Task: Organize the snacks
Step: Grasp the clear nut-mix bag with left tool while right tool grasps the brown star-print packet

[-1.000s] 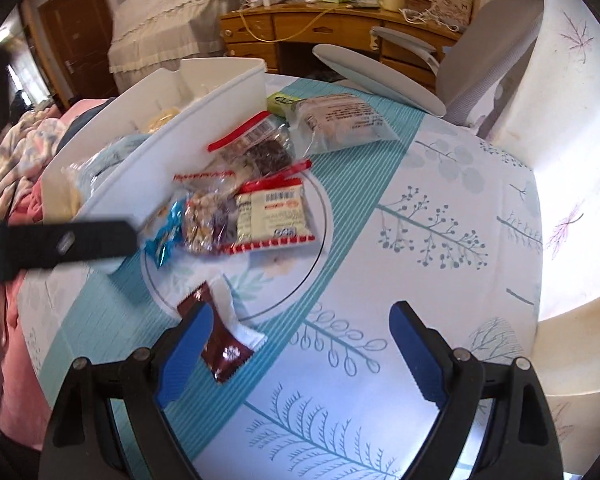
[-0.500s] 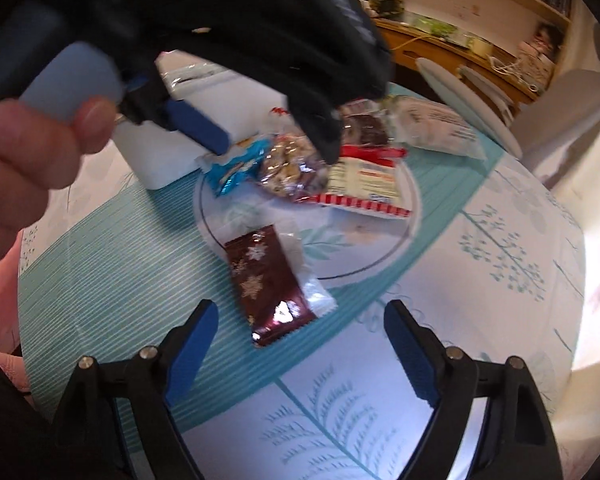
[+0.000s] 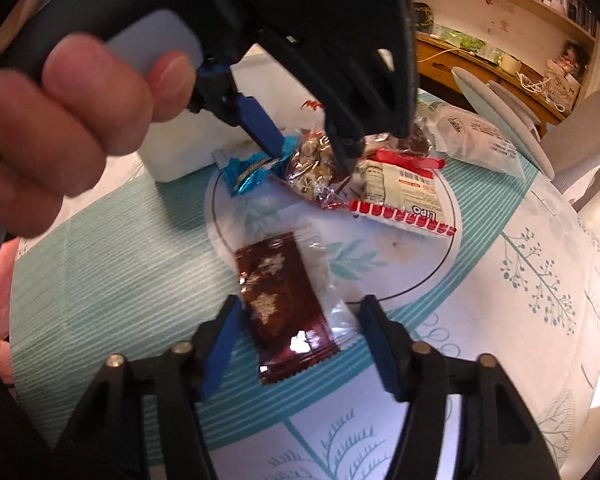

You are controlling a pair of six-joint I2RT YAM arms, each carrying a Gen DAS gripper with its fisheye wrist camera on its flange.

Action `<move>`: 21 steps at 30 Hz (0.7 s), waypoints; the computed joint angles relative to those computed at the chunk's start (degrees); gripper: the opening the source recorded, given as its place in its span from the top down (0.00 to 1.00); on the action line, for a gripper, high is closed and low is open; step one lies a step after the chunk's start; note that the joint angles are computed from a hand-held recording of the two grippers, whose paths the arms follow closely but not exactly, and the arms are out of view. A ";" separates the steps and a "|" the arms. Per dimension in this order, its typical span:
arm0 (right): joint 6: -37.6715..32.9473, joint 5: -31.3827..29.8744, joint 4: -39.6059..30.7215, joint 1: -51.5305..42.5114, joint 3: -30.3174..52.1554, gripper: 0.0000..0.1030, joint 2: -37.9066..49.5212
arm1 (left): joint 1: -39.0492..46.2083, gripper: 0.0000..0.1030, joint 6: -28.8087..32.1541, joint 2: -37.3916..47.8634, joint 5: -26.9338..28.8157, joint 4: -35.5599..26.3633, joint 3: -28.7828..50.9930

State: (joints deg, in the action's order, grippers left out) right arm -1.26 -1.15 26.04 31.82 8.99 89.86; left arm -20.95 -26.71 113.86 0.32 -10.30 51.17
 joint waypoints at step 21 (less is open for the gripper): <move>16.30 -2.45 -19.70 -2.58 0.84 0.62 -12.61 | -0.83 0.69 6.45 -14.58 5.86 -7.18 -9.31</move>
State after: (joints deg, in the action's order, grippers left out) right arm 15.04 -3.61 6.34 29.24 9.83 77.25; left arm -21.78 -20.26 99.28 6.18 -17.48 41.87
